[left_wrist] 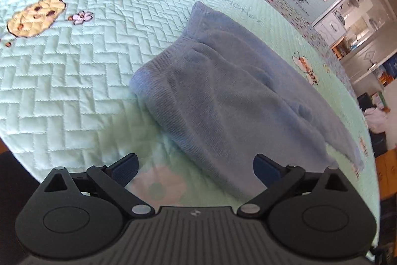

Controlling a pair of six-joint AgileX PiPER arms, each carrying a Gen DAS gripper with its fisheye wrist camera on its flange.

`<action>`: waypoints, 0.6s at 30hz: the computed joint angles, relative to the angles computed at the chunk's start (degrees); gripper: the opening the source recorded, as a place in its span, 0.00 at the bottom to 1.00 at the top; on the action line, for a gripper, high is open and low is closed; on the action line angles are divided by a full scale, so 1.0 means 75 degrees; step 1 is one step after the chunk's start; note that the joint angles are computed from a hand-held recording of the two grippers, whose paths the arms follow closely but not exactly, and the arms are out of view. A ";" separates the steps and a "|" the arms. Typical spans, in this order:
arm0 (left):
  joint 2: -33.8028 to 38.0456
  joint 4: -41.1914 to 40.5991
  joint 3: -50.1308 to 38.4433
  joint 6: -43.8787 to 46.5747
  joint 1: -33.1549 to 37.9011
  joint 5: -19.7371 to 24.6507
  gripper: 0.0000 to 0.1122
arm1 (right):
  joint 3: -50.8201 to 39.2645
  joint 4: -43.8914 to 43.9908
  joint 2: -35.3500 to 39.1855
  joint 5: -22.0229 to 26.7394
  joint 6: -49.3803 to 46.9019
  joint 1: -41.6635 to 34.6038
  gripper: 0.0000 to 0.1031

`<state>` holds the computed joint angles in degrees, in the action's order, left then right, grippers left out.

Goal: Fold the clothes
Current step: 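Lift both grippers away from the rolled blue-grey sweatshirt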

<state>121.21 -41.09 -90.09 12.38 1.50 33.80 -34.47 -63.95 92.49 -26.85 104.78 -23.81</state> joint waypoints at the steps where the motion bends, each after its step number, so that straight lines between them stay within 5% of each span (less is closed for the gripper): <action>1: 0.0062 -0.0207 -0.0056 0.0041 0.0017 0.0017 0.91 | 0.0121 0.0157 0.0088 -0.0325 -0.0046 -0.0221 0.85; 8: 0.0177 -0.1223 0.0051 0.0612 -0.0091 -0.0272 0.90 | 0.0201 0.0901 0.1115 -0.2094 0.0145 -0.1187 0.85; 18: 0.0314 0.0498 -0.0475 -0.0562 -0.0542 -0.0243 0.90 | -0.0853 0.1312 0.1774 -0.2048 0.0301 -0.1334 0.85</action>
